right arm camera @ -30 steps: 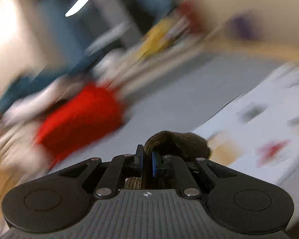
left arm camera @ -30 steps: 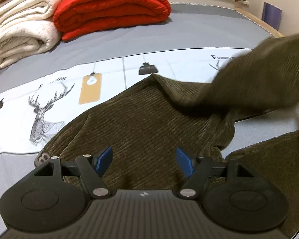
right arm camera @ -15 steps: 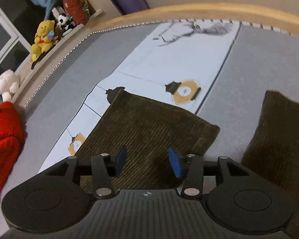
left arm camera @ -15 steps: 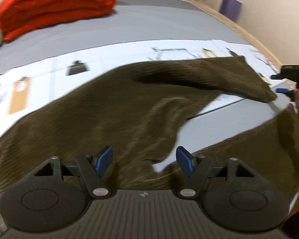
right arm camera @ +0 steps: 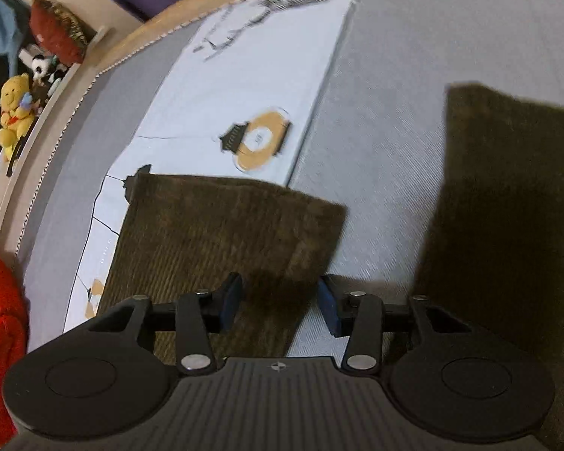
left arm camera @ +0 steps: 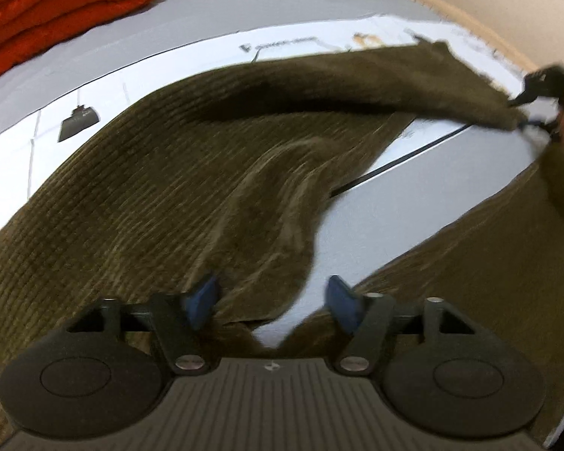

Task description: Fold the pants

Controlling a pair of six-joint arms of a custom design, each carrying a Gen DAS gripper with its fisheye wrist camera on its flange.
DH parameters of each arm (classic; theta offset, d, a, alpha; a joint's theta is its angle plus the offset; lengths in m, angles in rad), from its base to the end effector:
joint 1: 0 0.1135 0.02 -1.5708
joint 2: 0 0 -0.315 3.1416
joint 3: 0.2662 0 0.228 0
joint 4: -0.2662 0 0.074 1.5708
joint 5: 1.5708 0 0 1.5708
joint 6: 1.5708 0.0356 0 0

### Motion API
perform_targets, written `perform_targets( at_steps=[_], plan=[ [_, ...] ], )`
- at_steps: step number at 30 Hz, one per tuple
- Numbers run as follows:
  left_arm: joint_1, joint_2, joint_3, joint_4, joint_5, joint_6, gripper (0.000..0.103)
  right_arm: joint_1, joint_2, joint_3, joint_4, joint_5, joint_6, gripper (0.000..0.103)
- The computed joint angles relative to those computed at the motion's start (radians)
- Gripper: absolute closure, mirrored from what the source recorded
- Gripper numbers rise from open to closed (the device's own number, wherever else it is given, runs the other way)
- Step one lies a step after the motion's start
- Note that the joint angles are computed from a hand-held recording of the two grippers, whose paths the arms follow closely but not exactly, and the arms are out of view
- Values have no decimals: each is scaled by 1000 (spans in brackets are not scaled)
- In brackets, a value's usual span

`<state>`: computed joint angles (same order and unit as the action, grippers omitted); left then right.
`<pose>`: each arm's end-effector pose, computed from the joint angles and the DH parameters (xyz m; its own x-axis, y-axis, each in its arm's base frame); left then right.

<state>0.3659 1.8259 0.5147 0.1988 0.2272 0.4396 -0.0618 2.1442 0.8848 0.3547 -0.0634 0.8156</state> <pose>0.2475 0.0863 0.1236 -0.8665 0.1120 -0.4864 0.1252 0.9921 0.0055 0.3825 -0.0214 0.1010 -0.5214 0.7603 -0.3873 0.5869 0.6490 0.4841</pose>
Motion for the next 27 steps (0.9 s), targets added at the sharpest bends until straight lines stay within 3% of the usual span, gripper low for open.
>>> perform_targets(
  at_steps=[1,4,7,10,12,15,16,19,20,22,25,27],
  plan=[
    [-6,12,-6,25,-32,10,60,4,8,8,5,1,-12,81],
    [9,6,-17,57,-46,29,85,16,25,34,10,37,-46,93],
    [81,-37,38,-46,34,37,88,64,-62,-15,179,124,-168,94],
    [176,-71,109,-196,145,138,89,66,-139,-40,264,123,-161,94],
    [233,-60,164,-337,202,272,90,71,-111,8,149,238,-192,94],
    [294,-30,233,-529,242,448,89,35,-29,98,-72,293,-148,95],
    [304,-26,233,-551,242,486,88,23,-2,130,-151,311,-128,95],
    [326,-44,198,-544,253,532,76,5,41,151,-201,282,-122,93],
    [346,-41,227,-597,293,546,60,10,45,153,-205,292,-145,91],
    [410,-33,292,-713,409,562,40,28,32,144,-202,329,-169,88],
    [522,1,405,-821,546,534,39,63,-21,102,-160,392,-190,71],
    [567,10,424,-737,504,434,40,91,-57,80,-115,424,-216,67]
  ],
)
